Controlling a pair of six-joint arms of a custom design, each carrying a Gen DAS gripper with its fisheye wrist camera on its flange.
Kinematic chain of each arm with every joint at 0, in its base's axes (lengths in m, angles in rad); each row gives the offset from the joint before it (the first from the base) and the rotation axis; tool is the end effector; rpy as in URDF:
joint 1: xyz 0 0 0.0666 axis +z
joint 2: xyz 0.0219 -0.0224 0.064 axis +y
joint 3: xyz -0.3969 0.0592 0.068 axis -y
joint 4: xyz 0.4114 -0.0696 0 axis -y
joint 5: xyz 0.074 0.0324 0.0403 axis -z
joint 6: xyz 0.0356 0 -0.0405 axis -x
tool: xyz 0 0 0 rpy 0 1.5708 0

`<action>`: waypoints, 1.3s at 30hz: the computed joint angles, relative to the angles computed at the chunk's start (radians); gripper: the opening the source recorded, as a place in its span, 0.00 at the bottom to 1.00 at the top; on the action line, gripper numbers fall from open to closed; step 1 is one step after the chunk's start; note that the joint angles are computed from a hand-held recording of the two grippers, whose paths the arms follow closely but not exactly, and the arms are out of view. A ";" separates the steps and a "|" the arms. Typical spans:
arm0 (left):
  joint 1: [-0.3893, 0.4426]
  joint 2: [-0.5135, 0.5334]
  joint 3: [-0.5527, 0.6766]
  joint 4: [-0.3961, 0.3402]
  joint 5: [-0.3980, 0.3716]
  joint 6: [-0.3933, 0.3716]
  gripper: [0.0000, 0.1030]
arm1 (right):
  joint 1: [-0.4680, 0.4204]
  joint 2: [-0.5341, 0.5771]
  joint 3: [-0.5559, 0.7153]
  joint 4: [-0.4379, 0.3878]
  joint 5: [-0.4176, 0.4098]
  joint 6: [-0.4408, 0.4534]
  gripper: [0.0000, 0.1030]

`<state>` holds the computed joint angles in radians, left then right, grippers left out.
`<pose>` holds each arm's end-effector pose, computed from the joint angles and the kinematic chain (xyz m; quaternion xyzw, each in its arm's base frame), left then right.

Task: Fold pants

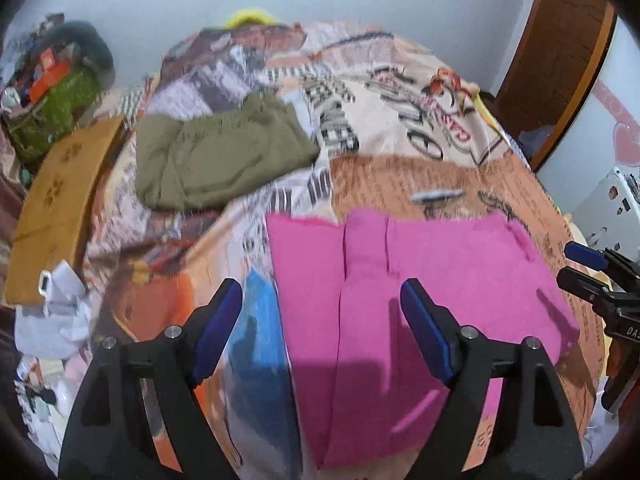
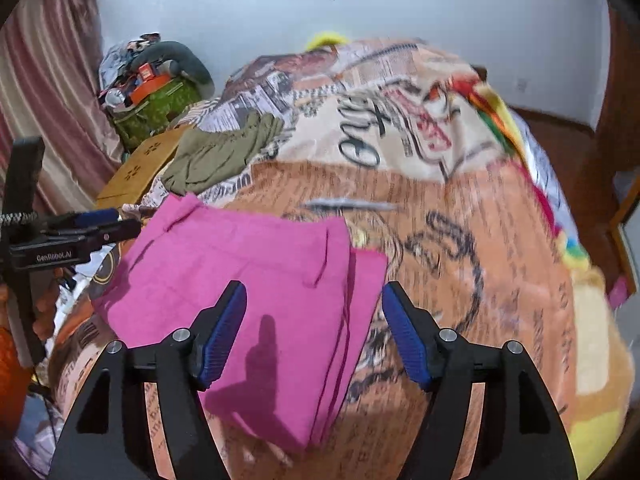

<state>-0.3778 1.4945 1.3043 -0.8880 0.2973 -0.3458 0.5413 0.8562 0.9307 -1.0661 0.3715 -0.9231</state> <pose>0.4741 -0.1998 0.3585 0.3733 0.8843 -0.1475 0.2388 0.2485 0.1338 0.4158 0.2305 0.9148 0.0560 0.3270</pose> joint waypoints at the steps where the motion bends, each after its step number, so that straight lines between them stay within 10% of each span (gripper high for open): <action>1: 0.003 0.010 0.000 -0.020 0.006 -0.002 0.79 | -0.005 -0.002 -0.006 -0.002 -0.015 -0.012 0.65; 13: 0.002 0.082 0.031 -0.145 0.090 0.011 0.79 | -0.075 -0.040 -0.104 0.115 -0.215 -0.078 0.67; 20: 0.015 0.097 0.044 -0.172 0.183 0.022 0.54 | -0.102 -0.053 -0.130 0.178 -0.272 -0.061 0.44; 30: -0.023 0.032 0.001 -0.100 0.109 0.010 0.24 | -0.079 -0.061 -0.113 0.172 -0.201 -0.047 0.12; 39: -0.030 -0.023 -0.019 -0.039 0.075 -0.031 0.17 | -0.071 -0.026 -0.033 0.154 -0.121 0.058 0.09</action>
